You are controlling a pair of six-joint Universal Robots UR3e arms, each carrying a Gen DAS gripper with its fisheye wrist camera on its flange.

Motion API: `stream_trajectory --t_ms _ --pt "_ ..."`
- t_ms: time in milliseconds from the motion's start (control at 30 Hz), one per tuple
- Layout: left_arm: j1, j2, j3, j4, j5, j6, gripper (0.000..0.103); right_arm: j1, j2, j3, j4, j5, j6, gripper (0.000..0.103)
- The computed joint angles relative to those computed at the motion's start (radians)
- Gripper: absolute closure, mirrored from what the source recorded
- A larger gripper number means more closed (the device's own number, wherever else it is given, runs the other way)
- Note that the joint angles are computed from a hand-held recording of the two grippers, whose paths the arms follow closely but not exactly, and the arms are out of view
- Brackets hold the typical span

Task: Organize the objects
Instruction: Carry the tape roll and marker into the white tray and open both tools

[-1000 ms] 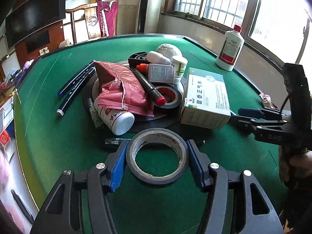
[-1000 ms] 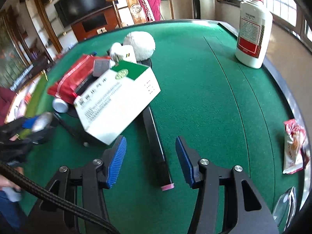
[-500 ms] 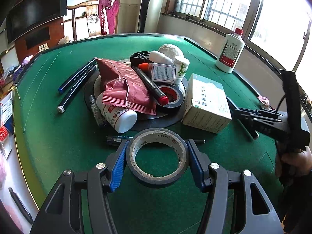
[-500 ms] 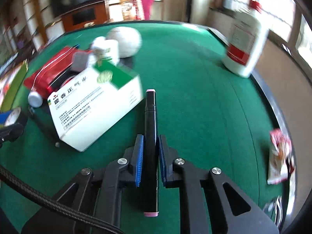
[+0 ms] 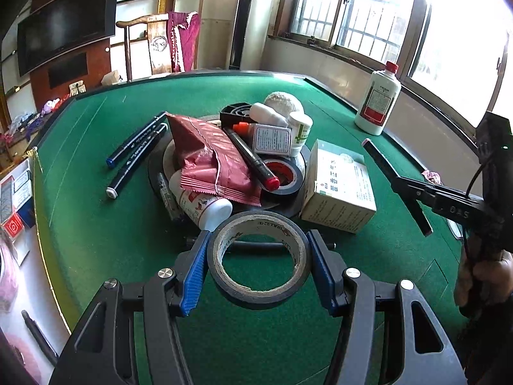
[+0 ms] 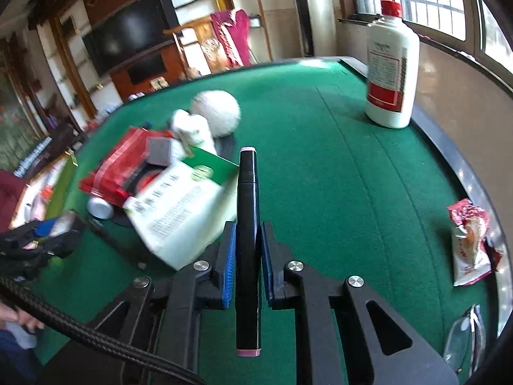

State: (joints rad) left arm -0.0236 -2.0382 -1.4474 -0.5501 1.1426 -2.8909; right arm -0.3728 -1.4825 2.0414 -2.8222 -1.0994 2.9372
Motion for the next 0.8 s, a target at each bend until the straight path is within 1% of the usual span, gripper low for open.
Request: stream_trajectory --t_ms 67,233,433,633,800 --pt "0.005 0.008 -0.010 0.007 -0.003 -0.006 0.050 0.009 -0.006 0.007 -0.019 0.025 0.011 0.091" --pt "0.029 0.044 -0.061 0.043 -0.016 -0.024 0.050 0.081 -0.027 0.009 -0.015 0.040 0.031 0.091" --pt "0.066 0.106 -0.156 0.104 -0.032 -0.048 0.050 0.172 -0.004 -0.014 -0.019 0.039 0.047 0.091" --pt "0.135 0.190 -0.271 0.168 -0.072 -0.071 0.050 0.263 0.020 -0.048 -0.015 0.038 0.061 0.091" --pt "0.225 0.277 -0.374 0.203 -0.121 -0.076 0.050 0.352 0.065 -0.128 0.023 0.034 0.074 0.091"
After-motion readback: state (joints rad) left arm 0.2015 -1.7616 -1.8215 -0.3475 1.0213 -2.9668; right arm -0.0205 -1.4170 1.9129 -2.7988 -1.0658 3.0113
